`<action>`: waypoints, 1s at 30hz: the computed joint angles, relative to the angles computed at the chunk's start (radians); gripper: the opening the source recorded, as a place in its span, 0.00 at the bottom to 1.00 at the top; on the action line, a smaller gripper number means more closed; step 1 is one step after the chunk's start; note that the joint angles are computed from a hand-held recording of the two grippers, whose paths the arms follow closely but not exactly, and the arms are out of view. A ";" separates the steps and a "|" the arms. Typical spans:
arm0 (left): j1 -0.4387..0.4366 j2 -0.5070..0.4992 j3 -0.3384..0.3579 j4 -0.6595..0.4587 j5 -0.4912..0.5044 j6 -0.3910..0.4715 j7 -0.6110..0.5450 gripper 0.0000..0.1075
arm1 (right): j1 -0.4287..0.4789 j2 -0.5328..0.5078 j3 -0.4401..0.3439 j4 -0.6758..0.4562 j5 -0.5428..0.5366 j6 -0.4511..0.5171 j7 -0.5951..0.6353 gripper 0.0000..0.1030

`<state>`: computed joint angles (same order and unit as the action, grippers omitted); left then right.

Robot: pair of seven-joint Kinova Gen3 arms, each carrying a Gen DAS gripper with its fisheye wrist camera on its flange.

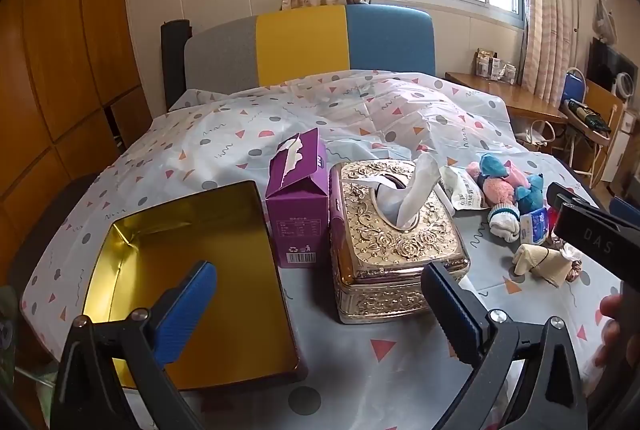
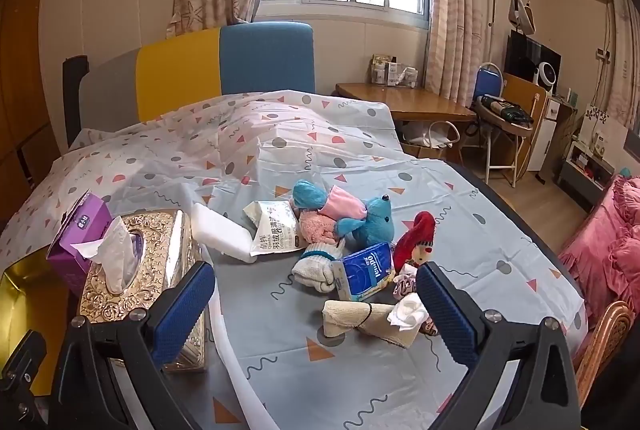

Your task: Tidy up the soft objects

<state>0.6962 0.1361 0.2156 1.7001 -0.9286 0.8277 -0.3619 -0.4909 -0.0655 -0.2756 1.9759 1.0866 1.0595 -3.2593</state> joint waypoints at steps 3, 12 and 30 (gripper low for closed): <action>-0.002 -0.002 0.001 -0.001 0.006 -0.002 -0.005 0.96 | 0.001 0.001 0.001 -0.001 -0.004 -0.006 0.004 0.99; -0.003 -0.006 0.006 -0.002 0.008 0.000 -0.007 0.96 | -0.002 0.006 0.002 -0.002 0.008 -0.008 -0.003 0.99; -0.016 -0.009 0.005 -0.009 0.058 -0.013 -0.040 0.96 | 0.000 0.006 0.004 -0.009 0.011 -0.011 0.005 0.99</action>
<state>0.6806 0.1272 0.2211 1.6915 -0.8704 0.8149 -0.4023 -0.4912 -0.0596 -0.2717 1.9667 1.0976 1.0480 -3.2541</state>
